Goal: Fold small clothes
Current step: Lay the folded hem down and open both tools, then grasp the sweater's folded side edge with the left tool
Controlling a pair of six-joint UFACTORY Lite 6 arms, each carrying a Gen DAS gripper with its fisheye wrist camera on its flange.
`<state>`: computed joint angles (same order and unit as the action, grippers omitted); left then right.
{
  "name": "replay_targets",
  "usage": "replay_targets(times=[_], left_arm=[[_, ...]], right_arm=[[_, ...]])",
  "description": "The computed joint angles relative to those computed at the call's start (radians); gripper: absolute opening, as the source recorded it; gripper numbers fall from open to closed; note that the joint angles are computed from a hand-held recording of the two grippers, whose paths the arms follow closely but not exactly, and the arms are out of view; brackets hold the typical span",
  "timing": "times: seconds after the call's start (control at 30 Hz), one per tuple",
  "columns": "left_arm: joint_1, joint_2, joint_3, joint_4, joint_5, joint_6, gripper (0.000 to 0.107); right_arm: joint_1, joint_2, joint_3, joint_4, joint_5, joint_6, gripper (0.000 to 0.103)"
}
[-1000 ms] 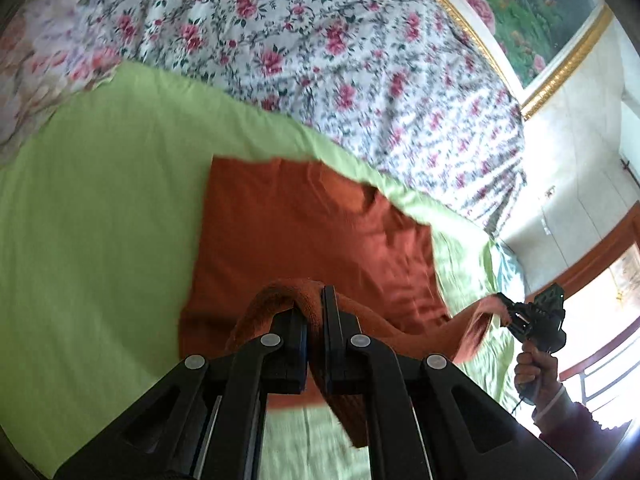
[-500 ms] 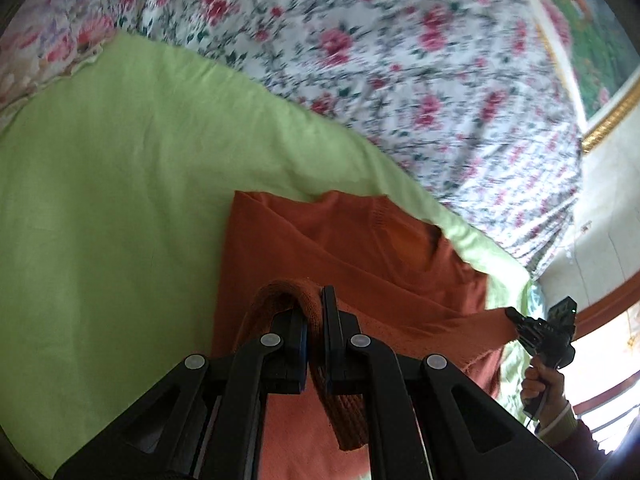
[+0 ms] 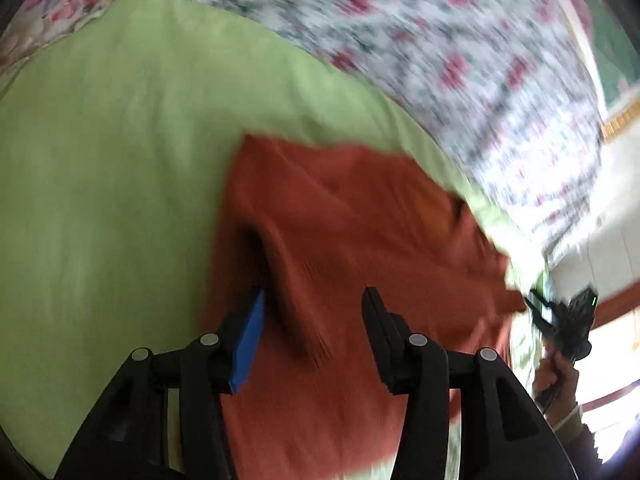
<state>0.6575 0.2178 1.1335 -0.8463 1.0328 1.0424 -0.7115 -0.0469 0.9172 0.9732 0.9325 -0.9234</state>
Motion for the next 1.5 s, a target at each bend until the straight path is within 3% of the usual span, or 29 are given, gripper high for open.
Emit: replay_targets(times=[0.1, 0.17, 0.27, 0.4, 0.47, 0.6, 0.77, 0.97, 1.17, 1.3, 1.5], left_arm=[[-0.041, -0.143, -0.211, 0.026, 0.006, 0.055, 0.049], [-0.111, -0.194, -0.3, 0.044, -0.034, 0.055, 0.05], [-0.248, -0.242, -0.363, 0.048, -0.166, 0.039, 0.056], [-0.315, -0.068, -0.162, 0.034, -0.205, -0.009, 0.054], [-0.314, 0.03, -0.029, 0.044, -0.201, -0.058, 0.045], [-0.3, 0.189, 0.247, 0.059, -0.248, -0.201, 0.049], [-0.243, 0.249, 0.392, 0.051, -0.258, -0.3, 0.054], [-0.137, 0.088, 0.167, -0.021, -0.235, -0.21, 0.055], [0.016, -0.211, -0.191, -0.024, -0.095, -0.051, 0.058], [0.156, -0.404, -0.383, 0.05, 0.052, 0.039, 0.06], [0.397, -0.547, -0.58, 0.188, 0.226, 0.193, 0.063]], right_arm=[[-0.055, -0.19, -0.145, 0.001, 0.088, -0.06, 0.041], [0.007, -0.266, -0.224, -0.063, 0.122, -0.077, 0.041], [0.233, -0.324, -0.324, -0.183, 0.028, -0.058, 0.041], [0.412, -0.187, -0.262, -0.216, -0.15, -0.072, 0.039], [0.434, -0.082, -0.165, -0.22, -0.211, -0.072, 0.037], [0.402, 0.103, 0.081, -0.17, -0.297, -0.041, 0.037], [0.309, 0.206, 0.287, -0.093, -0.264, 0.031, 0.039], [0.252, 0.097, 0.176, -0.087, -0.204, -0.001, 0.039], [0.236, -0.183, -0.139, -0.086, -0.146, 0.025, 0.039], [0.259, -0.416, -0.342, -0.137, -0.088, 0.129, 0.039], [0.301, -0.773, -0.553, -0.252, 0.031, 0.363, 0.039]])
